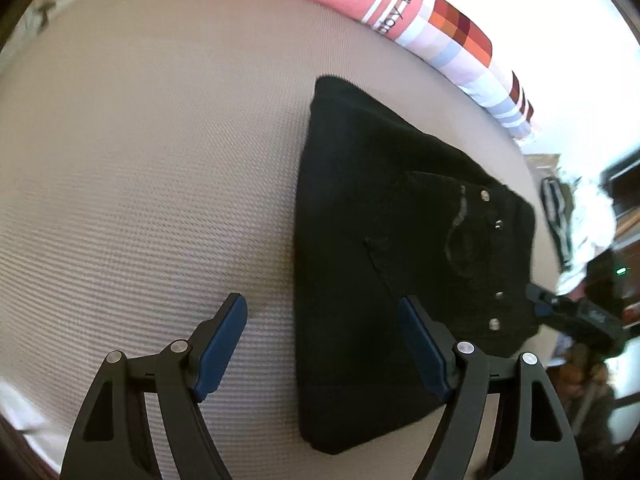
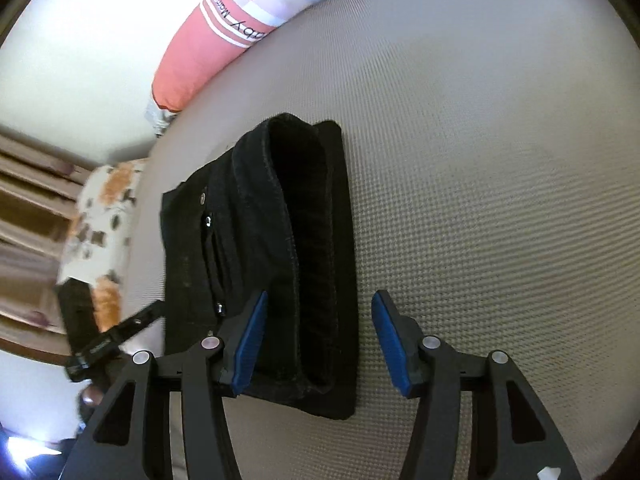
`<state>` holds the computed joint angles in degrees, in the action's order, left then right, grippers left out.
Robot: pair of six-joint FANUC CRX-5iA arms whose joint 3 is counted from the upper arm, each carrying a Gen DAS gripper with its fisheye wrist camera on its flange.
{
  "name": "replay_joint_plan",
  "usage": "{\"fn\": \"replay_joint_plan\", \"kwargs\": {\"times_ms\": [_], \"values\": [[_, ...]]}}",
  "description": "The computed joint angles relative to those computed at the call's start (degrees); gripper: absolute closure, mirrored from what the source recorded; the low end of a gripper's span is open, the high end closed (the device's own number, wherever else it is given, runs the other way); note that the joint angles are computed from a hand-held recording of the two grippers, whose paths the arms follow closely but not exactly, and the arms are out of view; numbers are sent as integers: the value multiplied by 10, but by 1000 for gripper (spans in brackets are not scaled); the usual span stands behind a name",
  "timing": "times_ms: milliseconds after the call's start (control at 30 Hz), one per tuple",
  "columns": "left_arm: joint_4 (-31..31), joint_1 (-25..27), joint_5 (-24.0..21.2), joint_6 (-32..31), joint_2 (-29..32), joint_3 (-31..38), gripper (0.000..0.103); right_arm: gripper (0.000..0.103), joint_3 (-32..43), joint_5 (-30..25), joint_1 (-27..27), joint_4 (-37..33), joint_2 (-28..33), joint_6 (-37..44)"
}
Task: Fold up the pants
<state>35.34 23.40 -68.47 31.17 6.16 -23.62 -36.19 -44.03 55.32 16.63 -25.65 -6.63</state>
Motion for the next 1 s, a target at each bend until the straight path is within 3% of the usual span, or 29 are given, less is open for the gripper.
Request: {"fn": "replay_joint_plan", "kwargs": {"times_ms": [233,500,700,800,1000], "values": [[11,2,-28,-1,24,19,25,51,-27,79,-30,-38,-14,29],[38,-3,-61,-3,69,52,25,52,-8,116,-73,-117,5,133],[41,-5,-119,0,111,90,25,51,34,111,-118,-236,30,273],[48,-4,-156,5,134,107,25,51,46,103,-133,-274,33,312],[59,-1,-185,0,152,115,25,51,53,103,-153,-318,37,360]]}}
